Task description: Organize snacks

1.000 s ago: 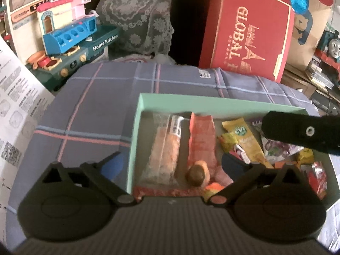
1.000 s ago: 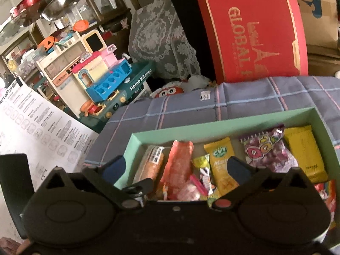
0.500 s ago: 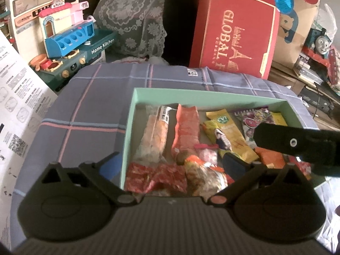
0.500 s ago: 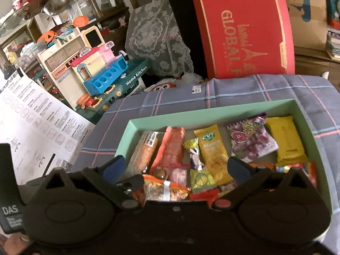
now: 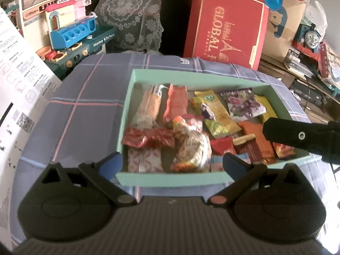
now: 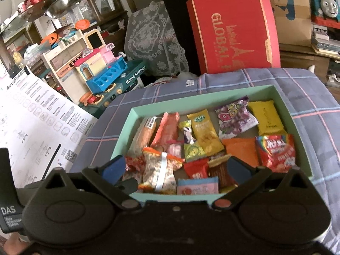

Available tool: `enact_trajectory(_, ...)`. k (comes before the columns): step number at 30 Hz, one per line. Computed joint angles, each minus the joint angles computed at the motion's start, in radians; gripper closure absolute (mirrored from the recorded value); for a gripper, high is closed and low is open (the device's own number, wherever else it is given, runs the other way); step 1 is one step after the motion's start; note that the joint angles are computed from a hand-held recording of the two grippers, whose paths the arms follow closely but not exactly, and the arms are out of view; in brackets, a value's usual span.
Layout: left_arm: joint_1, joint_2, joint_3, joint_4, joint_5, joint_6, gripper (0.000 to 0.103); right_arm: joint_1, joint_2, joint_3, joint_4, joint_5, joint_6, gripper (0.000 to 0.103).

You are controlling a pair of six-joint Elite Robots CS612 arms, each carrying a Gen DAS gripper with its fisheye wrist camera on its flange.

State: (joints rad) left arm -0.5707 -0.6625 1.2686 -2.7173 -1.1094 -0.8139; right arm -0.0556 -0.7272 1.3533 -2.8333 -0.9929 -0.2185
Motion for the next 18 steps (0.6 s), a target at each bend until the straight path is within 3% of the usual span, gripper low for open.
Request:
enact_trajectory(11, -0.036, -0.035, 0.078, -0.003, -0.021, 0.003, 0.000, -0.033, -0.053, 0.130, -0.085, -0.068, -0.106, 0.000)
enact_trajectory(18, -0.054, -0.033, 0.102, -0.002, 0.003, -0.026, 0.000, -0.050, -0.062, 0.173, -0.105, -0.125, -0.103, 0.000)
